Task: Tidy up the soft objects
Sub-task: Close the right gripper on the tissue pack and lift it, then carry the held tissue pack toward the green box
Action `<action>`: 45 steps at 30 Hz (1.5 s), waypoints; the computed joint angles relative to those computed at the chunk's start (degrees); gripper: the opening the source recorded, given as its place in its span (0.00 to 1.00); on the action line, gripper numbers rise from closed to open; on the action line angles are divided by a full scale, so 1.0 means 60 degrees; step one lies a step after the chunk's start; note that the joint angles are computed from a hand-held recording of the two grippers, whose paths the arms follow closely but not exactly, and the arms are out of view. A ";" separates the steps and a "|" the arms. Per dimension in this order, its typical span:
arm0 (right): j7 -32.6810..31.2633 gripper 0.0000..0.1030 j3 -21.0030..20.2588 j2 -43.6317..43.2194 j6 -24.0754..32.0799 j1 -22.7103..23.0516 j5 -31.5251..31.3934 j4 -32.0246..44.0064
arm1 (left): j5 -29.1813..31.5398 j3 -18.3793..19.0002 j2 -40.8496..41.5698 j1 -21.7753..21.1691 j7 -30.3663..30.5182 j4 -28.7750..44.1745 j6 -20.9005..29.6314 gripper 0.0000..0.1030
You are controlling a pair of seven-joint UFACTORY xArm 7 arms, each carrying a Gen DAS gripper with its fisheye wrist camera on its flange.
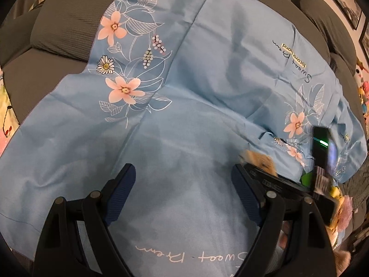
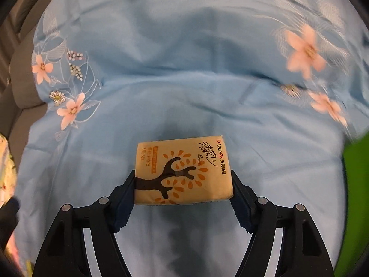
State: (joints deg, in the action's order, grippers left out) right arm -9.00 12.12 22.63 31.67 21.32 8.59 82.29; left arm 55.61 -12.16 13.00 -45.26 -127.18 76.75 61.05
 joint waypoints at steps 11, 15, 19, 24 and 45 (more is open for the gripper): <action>-0.0579 0.74 -0.0180 -0.2221 0.0173 -0.0793 0.1026 -0.2950 | -0.0253 0.0288 0.1028 -0.0337 0.1023 0.1111 -0.0205 0.82; -0.0482 0.80 -0.0363 -0.2624 -0.0242 -0.0785 0.0844 -0.3528 | -0.0302 0.0476 0.1449 -0.0583 0.1488 0.1631 -0.0368 0.82; -0.1943 0.80 -0.0339 -0.3103 -0.0275 -0.1184 0.2932 -0.3767 | -0.0206 0.0693 0.1684 -0.0731 0.1583 0.1807 -0.1077 0.80; -0.3256 0.76 -0.0593 -0.3160 -0.0093 -0.1450 0.4959 -0.3504 | -0.0190 0.0900 0.2166 -0.0694 0.1679 0.2044 -0.2854 0.76; -0.3407 0.58 -0.0266 -0.1996 0.1435 -0.1883 0.5467 -0.2662 | -0.2774 0.2435 0.4339 -0.1800 0.4637 0.4370 -0.4699 0.26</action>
